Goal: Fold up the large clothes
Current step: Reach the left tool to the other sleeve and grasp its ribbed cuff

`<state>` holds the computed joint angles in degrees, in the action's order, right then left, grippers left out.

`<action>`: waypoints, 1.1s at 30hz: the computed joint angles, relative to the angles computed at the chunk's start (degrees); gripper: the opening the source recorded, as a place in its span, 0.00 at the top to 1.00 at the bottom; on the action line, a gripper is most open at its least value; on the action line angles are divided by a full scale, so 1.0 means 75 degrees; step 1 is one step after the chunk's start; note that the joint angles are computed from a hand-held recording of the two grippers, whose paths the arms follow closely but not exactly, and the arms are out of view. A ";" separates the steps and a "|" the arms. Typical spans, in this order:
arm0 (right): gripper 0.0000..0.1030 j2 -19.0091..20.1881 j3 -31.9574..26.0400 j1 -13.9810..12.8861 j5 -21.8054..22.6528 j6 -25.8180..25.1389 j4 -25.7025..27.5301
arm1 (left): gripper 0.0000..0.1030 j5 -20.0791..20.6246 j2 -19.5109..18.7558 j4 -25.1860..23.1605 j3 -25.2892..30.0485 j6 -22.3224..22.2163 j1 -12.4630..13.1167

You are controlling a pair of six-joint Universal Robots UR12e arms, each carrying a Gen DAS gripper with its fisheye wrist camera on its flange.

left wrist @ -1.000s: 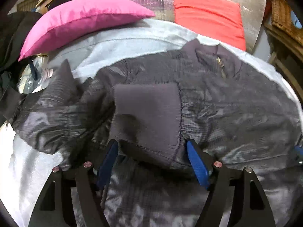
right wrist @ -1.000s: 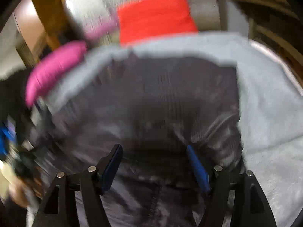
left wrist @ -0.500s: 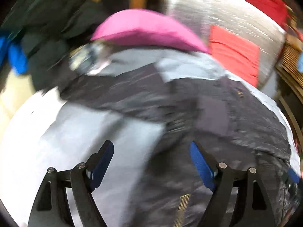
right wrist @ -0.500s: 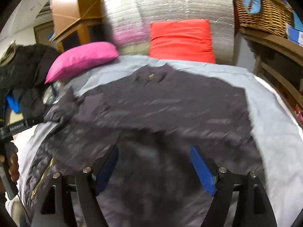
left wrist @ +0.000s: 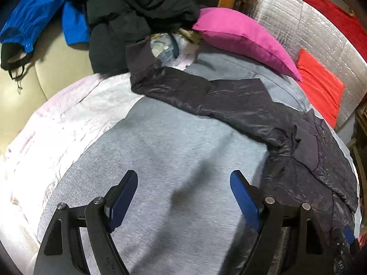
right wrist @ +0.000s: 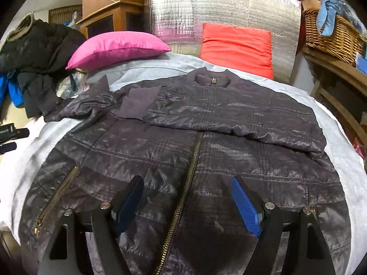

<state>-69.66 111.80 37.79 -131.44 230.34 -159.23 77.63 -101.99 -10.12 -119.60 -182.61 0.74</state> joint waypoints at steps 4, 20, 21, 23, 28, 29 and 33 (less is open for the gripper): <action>0.21 0.0031 0.0009 -0.0120 0.0404 0.0351 0.0485 | 0.19 -0.0029 -0.0111 -0.0065 0.0047 -0.0005 0.0081; 0.13 0.0071 0.0141 -0.0178 0.0552 0.0499 0.0135 | 0.19 -0.0405 -0.1731 -0.0022 0.2264 -0.1557 0.0571; 0.13 0.0073 0.0156 -0.0179 0.0560 0.0498 0.0077 | 0.19 -0.0304 -0.1854 -0.0146 0.2449 -0.1518 0.0546; 0.12 0.0069 0.0190 -0.0185 0.0589 0.0498 -0.0029 | 0.19 -0.0045 -0.2095 -0.0399 0.2780 -0.1355 0.0476; 0.11 0.0074 0.0253 -0.0190 0.0628 0.0489 -0.0265 | 0.19 0.0665 -0.2510 -0.0805 0.3310 -0.1027 0.0311; 0.11 0.0072 0.0265 -0.0191 0.0634 0.0484 -0.0300 | 0.21 0.0715 -0.2575 -0.0902 0.3397 -0.0882 0.0280; 0.11 0.0074 0.0300 -0.0200 0.0659 0.0461 -0.0428 | 0.83 0.0911 -0.2642 -0.1283 0.3543 -0.0423 0.0176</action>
<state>-69.10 114.05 36.29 -126.49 233.80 -162.44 84.46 -121.81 -19.74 -93.03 -185.79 2.06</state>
